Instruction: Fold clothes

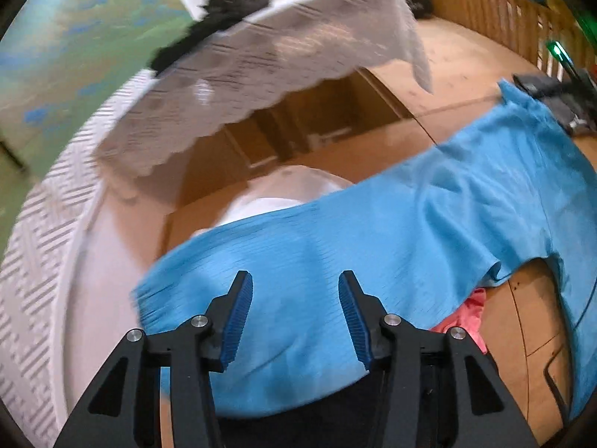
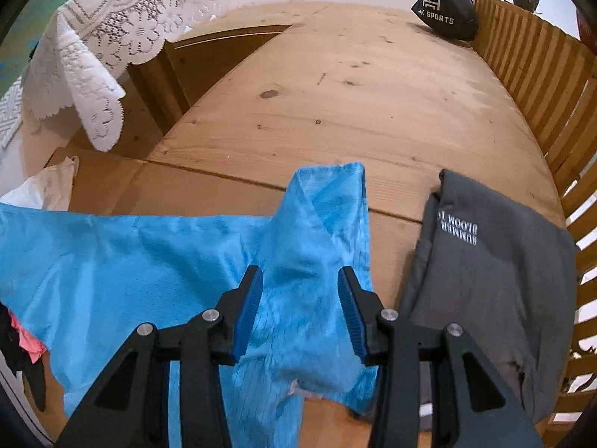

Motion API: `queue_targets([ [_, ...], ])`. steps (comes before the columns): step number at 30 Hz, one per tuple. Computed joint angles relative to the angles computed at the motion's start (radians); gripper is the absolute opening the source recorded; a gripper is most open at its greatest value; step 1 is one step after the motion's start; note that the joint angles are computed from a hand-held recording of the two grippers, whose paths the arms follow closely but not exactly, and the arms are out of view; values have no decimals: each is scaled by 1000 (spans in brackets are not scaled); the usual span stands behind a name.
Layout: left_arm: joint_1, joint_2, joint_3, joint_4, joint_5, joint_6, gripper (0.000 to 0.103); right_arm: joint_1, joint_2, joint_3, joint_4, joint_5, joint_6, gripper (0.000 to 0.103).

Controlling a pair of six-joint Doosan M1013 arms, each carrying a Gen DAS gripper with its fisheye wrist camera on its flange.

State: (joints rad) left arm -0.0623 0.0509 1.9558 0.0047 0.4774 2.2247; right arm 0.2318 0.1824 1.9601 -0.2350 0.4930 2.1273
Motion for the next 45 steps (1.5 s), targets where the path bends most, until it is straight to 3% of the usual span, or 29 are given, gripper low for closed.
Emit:
queue_targets([
  [4,3,56,-27,172,23,-195,46,-12,37,-38,4,25,-11,47],
  [10,16,95,-35,192,33,-225,46,-16,108,-85,-37,66,-18,48],
  [11,16,97,-37,195,38,-228,46,-22,113,-83,-3,60,-48,41],
  [12,15,100,-40,198,43,-232,46,-32,118,-82,56,64,-101,12],
  [13,15,103,-43,200,48,-235,46,-37,117,-77,64,61,-108,6],
  [17,19,111,-47,194,51,-230,46,-88,68,-9,-14,-25,94,6],
  [20,19,114,-46,200,50,-234,46,-104,61,12,-25,-59,108,7],
  [21,19,114,-47,202,51,-237,46,-100,57,12,-37,-63,114,15],
  [22,19,115,-48,206,53,-240,46,-94,54,11,-51,-66,121,31],
  [24,17,115,-48,219,56,-248,46,-86,38,19,-96,-100,157,40],
  [26,15,115,-49,229,62,-257,46,-79,10,39,-144,-174,185,41],
  [27,15,116,-50,230,64,-259,46,-72,8,32,-160,-158,178,44],
  [32,14,116,-46,243,57,-261,46,-48,24,2,27,-68,-73,44],
  [34,14,116,-45,248,55,-260,46,-19,38,-10,-1,-18,-100,44],
  [37,9,115,-41,276,51,-275,46,60,88,-36,-205,93,-31,44],
  [39,5,115,-39,291,48,-287,47,80,133,-60,-298,136,42,44],
  [40,5,115,-38,294,46,-293,48,74,137,-60,-336,103,105,44],
  [45,6,111,-36,282,45,-280,48,39,154,-99,-330,98,185,44],
])
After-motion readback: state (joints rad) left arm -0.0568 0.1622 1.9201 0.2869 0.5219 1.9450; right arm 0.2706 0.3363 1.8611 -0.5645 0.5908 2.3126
